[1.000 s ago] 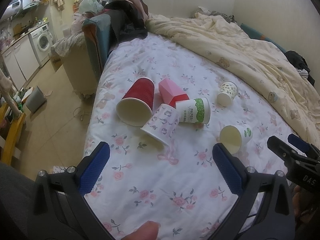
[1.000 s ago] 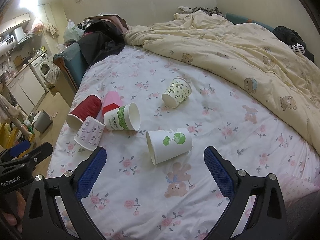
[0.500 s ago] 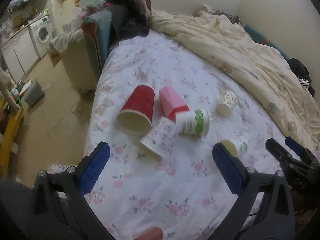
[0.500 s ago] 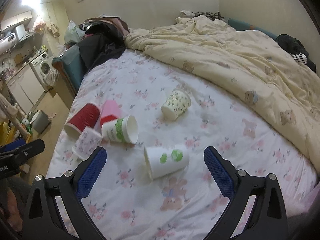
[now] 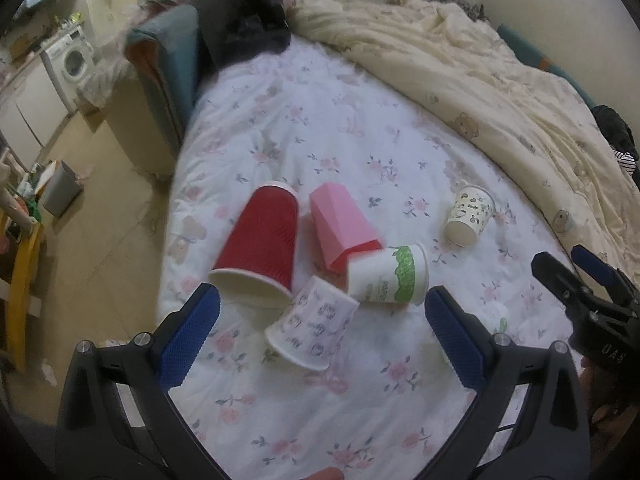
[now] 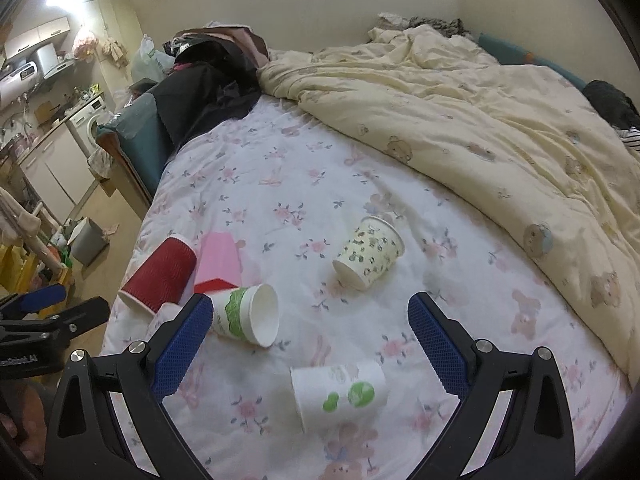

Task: Flip cup upside down
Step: 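Move the left gripper down toward the pink hexagonal cup lying sideways, then close the left gripper around the pink hexagonal cup's body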

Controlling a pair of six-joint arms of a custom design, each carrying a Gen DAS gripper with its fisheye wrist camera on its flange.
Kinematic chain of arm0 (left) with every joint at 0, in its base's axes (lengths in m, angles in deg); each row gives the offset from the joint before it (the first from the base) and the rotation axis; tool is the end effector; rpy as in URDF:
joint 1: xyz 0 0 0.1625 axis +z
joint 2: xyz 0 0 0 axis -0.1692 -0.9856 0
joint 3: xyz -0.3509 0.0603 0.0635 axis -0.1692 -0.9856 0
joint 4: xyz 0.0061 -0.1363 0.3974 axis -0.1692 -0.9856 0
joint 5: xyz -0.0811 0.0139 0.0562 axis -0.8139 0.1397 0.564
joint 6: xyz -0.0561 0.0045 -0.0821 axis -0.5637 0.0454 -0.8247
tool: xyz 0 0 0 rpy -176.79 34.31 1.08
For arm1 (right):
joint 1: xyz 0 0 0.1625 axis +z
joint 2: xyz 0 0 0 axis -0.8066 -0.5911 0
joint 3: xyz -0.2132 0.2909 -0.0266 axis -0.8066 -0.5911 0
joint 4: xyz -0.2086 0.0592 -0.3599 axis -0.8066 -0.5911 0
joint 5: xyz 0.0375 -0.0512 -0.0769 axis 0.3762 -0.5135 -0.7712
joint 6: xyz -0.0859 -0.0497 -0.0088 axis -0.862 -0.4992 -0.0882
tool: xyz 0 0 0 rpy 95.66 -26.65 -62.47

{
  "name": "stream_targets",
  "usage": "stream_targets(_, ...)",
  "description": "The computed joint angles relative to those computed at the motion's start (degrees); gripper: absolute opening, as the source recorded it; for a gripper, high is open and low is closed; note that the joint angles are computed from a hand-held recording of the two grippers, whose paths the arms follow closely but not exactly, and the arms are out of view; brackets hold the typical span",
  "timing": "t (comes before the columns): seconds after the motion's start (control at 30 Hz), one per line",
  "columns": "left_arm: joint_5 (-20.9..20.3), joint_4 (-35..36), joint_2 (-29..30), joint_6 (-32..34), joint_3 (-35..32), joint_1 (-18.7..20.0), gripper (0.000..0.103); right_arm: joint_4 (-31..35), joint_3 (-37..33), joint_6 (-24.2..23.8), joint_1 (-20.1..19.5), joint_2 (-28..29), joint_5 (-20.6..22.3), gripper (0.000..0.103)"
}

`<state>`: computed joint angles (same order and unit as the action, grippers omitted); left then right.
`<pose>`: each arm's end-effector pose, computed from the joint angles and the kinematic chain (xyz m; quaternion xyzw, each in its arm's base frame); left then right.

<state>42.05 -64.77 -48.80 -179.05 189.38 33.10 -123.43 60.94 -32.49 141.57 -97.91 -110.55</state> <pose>-0.3687 -0.3810 0.0649 -0.1031 0.8686 -0.3105 0.3721 0.0937 -0.4692 0.3064 0.3225 -0.9027 0.2001 0.2027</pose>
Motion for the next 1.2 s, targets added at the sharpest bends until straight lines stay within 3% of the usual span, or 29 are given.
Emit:
stream_targets(0.4,-7.0,-10.3,4.8,9.4,-5.4,11.5,0.101,0.6,-7.7,2.2,-0.6,10.6,-3.5,0.100)
stream_targets(0.47,-10.0,-15.8,4.9,12.2,-5.1,14.0,0.099,1.0,-8.8,3.2,-1.0,11.5,-3.4,0.100)
stream_targets(0.6,-15.9,-18.7,7.0,14.6,-7.9,19.2,0.092,1.0,-9.6,4.3,-1.7,12.0,-3.8,0.100)
stream_targets(0.63,-16.1,-18.3,7.5,14.4,-8.6,19.8,0.088,1.5,-9.9,4.8,-1.9,12.1,-3.8,0.100)
stream_targets(0.8,-16.2,-14.4,11.1,13.8,-13.2,22.5,0.088,1.9,-10.8,6.1,-2.5,12.4,-4.0,0.100)
stream_targets(0.9,-17.2,-15.6,12.7,14.4,-14.0,23.8,0.086,2.2,-11.3,6.7,-2.7,12.5,-4.0,0.100)
stream_targets(1.0,-17.6,-15.7,13.7,13.9,-14.3,24.7,0.079,2.1,-11.3,6.9,-2.6,12.5,-4.2,0.100)
stream_targets(1.1,-17.0,-15.2,14.1,13.1,-14.4,25.1,0.064,2.2,-11.2,6.7,-2.7,12.5,-4.1,0.100)
stream_targets(1.2,-15.9,-15.4,14.0,13.5,-14.0,24.7,0.063,2.6,-11.3,6.8,-2.7,12.5,-4.4,0.100)
